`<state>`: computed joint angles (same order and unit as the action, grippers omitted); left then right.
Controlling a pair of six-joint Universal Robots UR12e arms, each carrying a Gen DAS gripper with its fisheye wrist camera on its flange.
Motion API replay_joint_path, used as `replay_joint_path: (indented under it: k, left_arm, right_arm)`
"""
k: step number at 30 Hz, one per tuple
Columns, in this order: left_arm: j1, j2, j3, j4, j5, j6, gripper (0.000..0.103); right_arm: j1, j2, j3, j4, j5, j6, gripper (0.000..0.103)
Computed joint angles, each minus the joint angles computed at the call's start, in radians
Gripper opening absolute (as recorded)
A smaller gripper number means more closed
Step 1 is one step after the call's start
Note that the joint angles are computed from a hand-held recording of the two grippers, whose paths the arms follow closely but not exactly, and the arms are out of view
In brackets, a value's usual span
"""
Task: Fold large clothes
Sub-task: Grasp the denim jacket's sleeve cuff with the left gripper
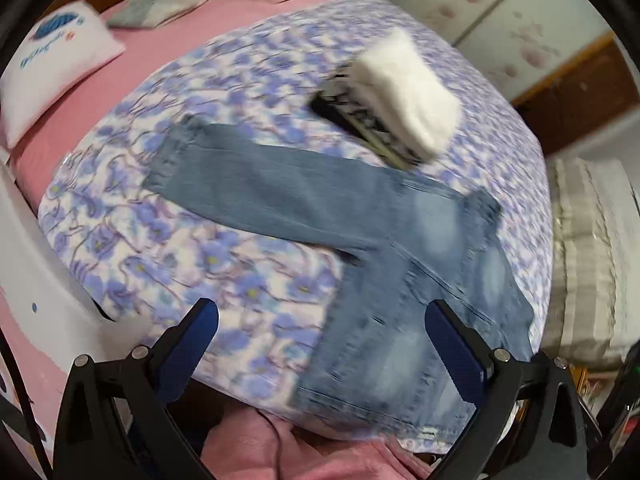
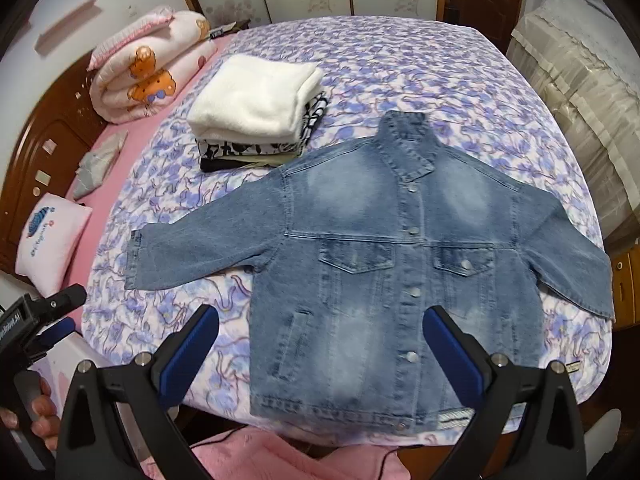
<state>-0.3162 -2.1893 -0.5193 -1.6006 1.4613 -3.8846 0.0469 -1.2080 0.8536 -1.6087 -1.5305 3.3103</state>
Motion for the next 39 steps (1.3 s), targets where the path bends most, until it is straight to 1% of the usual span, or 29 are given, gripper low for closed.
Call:
replay_joint_path:
  k: [5, 8, 11, 14, 15, 16, 18, 21, 23, 24, 25, 30, 32, 34, 36, 38, 39]
  left_arm:
    - [0.065, 0.034, -0.141, 0.080, -0.044, -0.032, 0.102]
    - [0.094, 0.046, -0.222, 0.152, -0.039, -0.055, 0.102]
    - [0.121, 0.059, -0.310, 0.222, -0.044, -0.085, 0.102]
    - [0.142, 0.071, -0.394, 0.286, -0.056, -0.138, 0.102]
    - [0.151, 0.079, -0.437, 0.326, -0.061, -0.164, 0.101]
    - [0.155, 0.083, -0.458, 0.342, -0.059, -0.181, 0.100]
    - [0.162, 0.088, -0.507, 0.376, -0.026, -0.241, 0.099]
    - [0.176, 0.098, -0.582, 0.457, -0.017, -0.317, 0.095]
    - [0.182, 0.100, -0.614, 0.491, -0.007, -0.348, 0.091]
    - [0.182, 0.102, -0.629, 0.509, 0.003, -0.359, 0.086]
    - [0.184, 0.102, -0.641, 0.527, 0.009, -0.363, 0.084]
    - [0.188, 0.103, -0.692, 0.644, 0.042, -0.372, 0.083]
    - [0.188, 0.100, -0.699, 0.674, 0.065, -0.373, 0.083]
    - [0.191, 0.098, -0.701, 0.684, 0.077, -0.376, 0.083]
    - [0.190, 0.092, -0.693, 0.694, 0.092, -0.409, 0.083]
    - [0.188, 0.088, -0.681, 0.685, 0.117, -0.442, 0.072]
    - [0.187, 0.087, -0.672, 0.659, 0.130, -0.457, 0.059]
  right_arm:
    - [0.043, 0.066, -0.067, 0.037, -0.044, -0.007, 0.102]
    - [0.063, 0.101, -0.096, 0.052, -0.061, -0.012, 0.102]
    - [0.075, 0.135, -0.116, 0.066, -0.052, -0.007, 0.102]
    - [0.086, 0.168, -0.130, 0.078, -0.047, -0.004, 0.102]
    - [0.090, 0.184, -0.142, 0.093, -0.050, -0.003, 0.102]
    - [0.093, 0.195, -0.149, 0.104, -0.050, 0.001, 0.102]
    - [0.097, 0.210, -0.154, 0.118, -0.044, 0.006, 0.102]
    - [0.102, 0.226, -0.155, 0.143, -0.038, 0.011, 0.102]
    - [0.105, 0.231, -0.151, 0.165, -0.031, 0.015, 0.102]
    - [0.106, 0.236, -0.155, 0.179, -0.028, 0.014, 0.102]
    - [0.108, 0.240, -0.156, 0.191, -0.028, 0.010, 0.102]
    - [0.117, 0.247, -0.152, 0.235, -0.033, -0.017, 0.102]
    - [0.119, 0.249, -0.152, 0.242, -0.038, -0.021, 0.102]
    - [0.120, 0.252, -0.156, 0.251, -0.034, -0.024, 0.102]
    - [0.122, 0.255, -0.161, 0.255, -0.035, -0.030, 0.102]
    - [0.125, 0.258, -0.163, 0.251, -0.041, -0.035, 0.102]
    - [0.125, 0.259, -0.164, 0.246, -0.042, -0.036, 0.102]
